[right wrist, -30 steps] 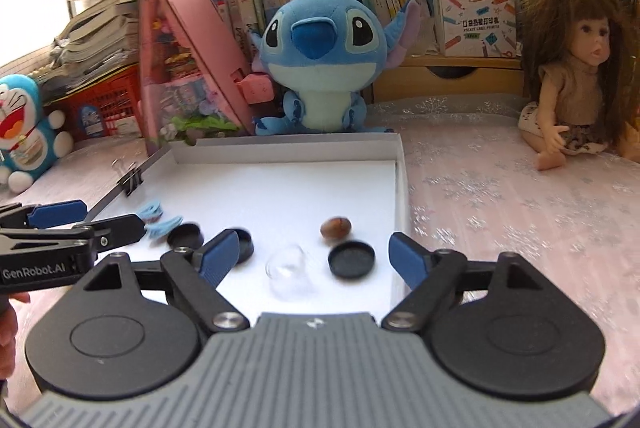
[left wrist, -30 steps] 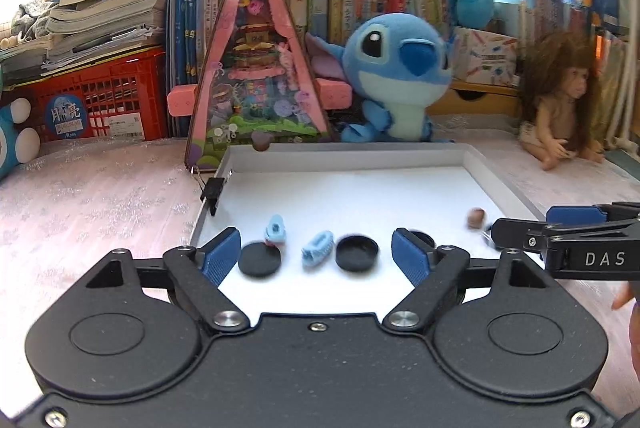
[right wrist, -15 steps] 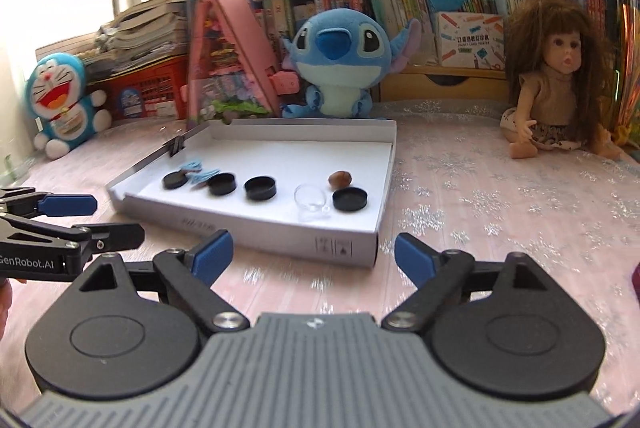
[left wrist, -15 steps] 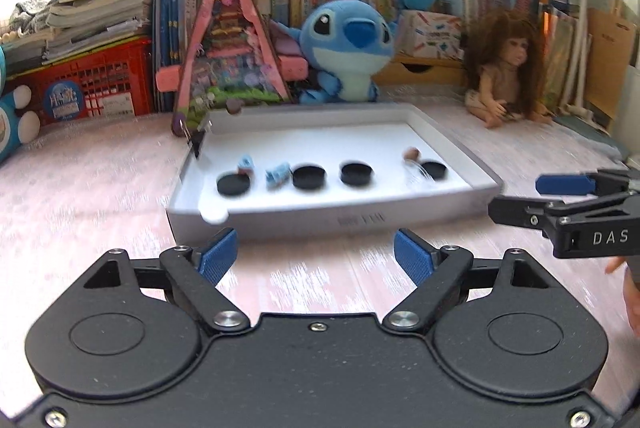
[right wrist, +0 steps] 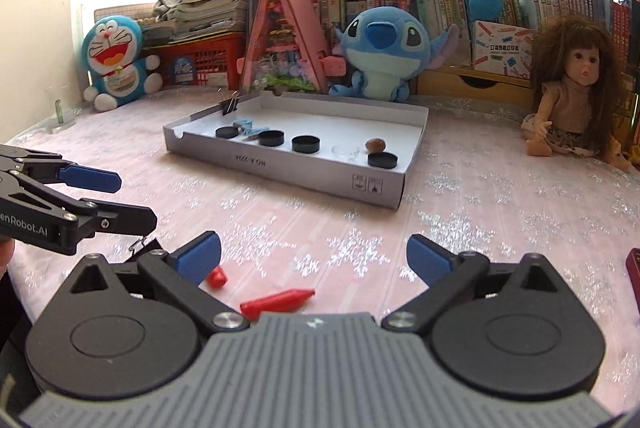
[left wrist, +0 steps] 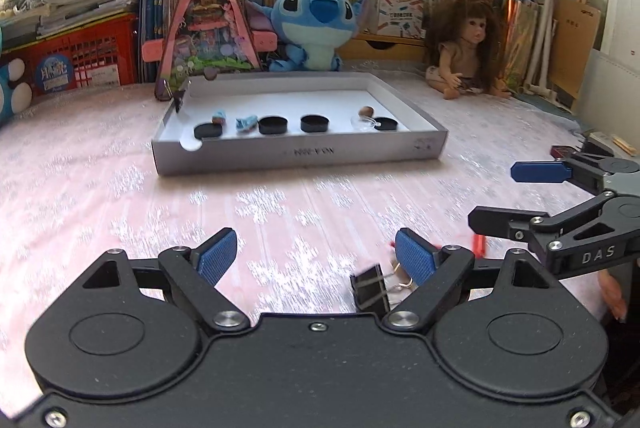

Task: Organize rigid objects
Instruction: 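Withdraw both grippers from the tray toward the remaining objects, then grasp the black binder clip with the left gripper while the right grasps a red crayon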

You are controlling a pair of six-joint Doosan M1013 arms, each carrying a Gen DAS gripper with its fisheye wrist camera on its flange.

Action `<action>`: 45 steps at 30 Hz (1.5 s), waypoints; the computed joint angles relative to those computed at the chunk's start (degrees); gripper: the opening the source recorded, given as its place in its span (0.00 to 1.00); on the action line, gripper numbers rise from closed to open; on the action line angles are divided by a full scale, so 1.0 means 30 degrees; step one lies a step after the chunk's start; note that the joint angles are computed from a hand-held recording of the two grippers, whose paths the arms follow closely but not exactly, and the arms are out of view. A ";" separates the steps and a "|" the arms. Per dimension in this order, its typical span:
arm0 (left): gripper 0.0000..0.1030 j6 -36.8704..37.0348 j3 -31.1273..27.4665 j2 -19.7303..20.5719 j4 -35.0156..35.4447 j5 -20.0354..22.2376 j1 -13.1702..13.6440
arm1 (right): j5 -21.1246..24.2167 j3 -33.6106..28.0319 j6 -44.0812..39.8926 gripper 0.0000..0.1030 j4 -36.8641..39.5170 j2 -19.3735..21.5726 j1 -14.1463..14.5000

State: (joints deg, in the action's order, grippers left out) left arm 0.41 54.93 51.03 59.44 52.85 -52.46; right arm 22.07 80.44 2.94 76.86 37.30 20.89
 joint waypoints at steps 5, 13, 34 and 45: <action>0.83 -0.0956 0.0804 -0.0321 0.0540 -0.0907 -0.0149 | -0.0569 0.0457 -0.0621 1.00 -0.0584 -0.0099 0.0115; 0.83 -0.0613 0.1140 -0.0428 0.0509 -0.1587 -0.0278 | -0.1116 0.0579 -0.0990 1.00 -0.1643 -0.0118 0.0361; 0.39 0.0928 0.0731 -0.0062 -0.0547 -0.1801 -0.0264 | 0.0400 -0.0384 0.3240 0.95 -0.5585 0.0232 0.0213; 0.19 0.0506 0.0700 -0.0034 -0.0292 -0.1906 -0.0272 | 0.1825 -0.0297 0.2121 0.59 -0.4186 0.0172 0.0025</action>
State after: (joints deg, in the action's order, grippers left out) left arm 1.93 57.03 50.93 58.56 47.14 -53.27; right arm 27.55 79.55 9.31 64.30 37.81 20.96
